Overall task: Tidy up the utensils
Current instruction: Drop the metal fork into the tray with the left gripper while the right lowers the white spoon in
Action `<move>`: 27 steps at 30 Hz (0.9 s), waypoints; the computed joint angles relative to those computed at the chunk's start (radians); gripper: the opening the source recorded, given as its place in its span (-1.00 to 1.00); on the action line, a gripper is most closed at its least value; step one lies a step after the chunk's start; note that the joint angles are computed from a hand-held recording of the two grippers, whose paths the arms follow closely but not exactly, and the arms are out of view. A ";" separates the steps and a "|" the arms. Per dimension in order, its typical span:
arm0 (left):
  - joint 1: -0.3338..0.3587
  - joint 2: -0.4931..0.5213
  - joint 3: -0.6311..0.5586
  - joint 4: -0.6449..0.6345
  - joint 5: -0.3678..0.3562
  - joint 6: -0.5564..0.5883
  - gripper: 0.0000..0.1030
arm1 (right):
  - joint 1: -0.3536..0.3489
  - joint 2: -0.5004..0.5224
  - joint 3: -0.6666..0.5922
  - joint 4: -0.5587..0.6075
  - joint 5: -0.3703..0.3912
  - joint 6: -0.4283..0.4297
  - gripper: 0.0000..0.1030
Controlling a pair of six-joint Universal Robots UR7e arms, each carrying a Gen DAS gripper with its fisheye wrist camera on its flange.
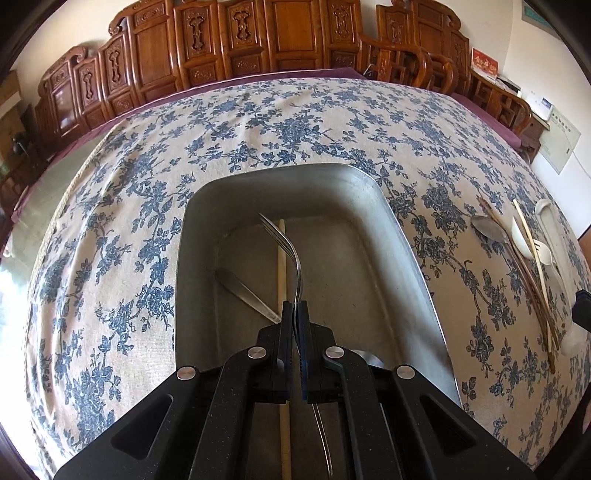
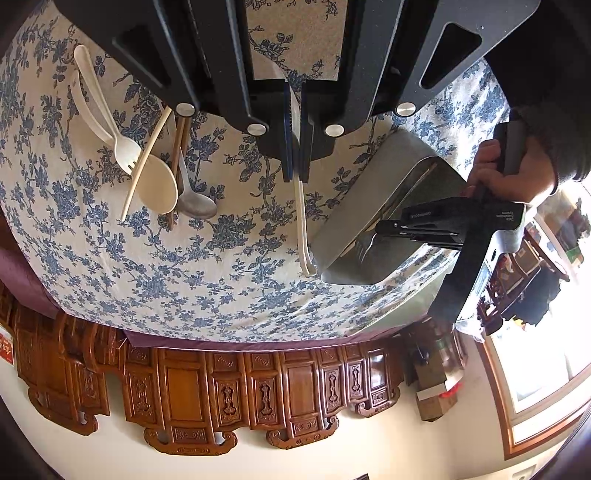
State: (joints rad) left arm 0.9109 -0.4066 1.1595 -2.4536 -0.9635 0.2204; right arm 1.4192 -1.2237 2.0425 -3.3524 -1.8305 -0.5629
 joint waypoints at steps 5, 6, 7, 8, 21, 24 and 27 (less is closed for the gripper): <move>-0.004 -0.004 0.002 -0.003 0.000 0.007 -0.95 | 0.001 0.001 0.001 -0.002 -0.002 0.000 -0.92; -0.005 -0.007 0.003 -0.012 0.004 0.008 -0.95 | 0.001 0.001 0.001 -0.001 -0.002 0.000 -0.92; -0.006 -0.010 0.005 -0.021 0.006 0.009 -0.95 | 0.001 0.001 0.001 -0.001 -0.004 -0.001 -0.92; -0.007 -0.016 0.006 -0.025 0.001 0.005 -0.95 | 0.002 0.001 0.001 -0.001 -0.004 -0.002 -0.92; -0.006 -0.138 0.089 -0.155 0.015 -0.010 -0.95 | 0.012 -0.010 0.002 0.016 0.025 0.013 -0.92; -0.004 -0.156 0.111 -0.167 0.014 -0.014 -0.95 | 0.032 0.002 -0.018 0.037 0.026 0.026 -0.92; -0.004 -0.166 0.128 -0.182 0.015 -0.004 -0.95 | 0.052 0.031 -0.056 0.067 0.035 0.057 -0.92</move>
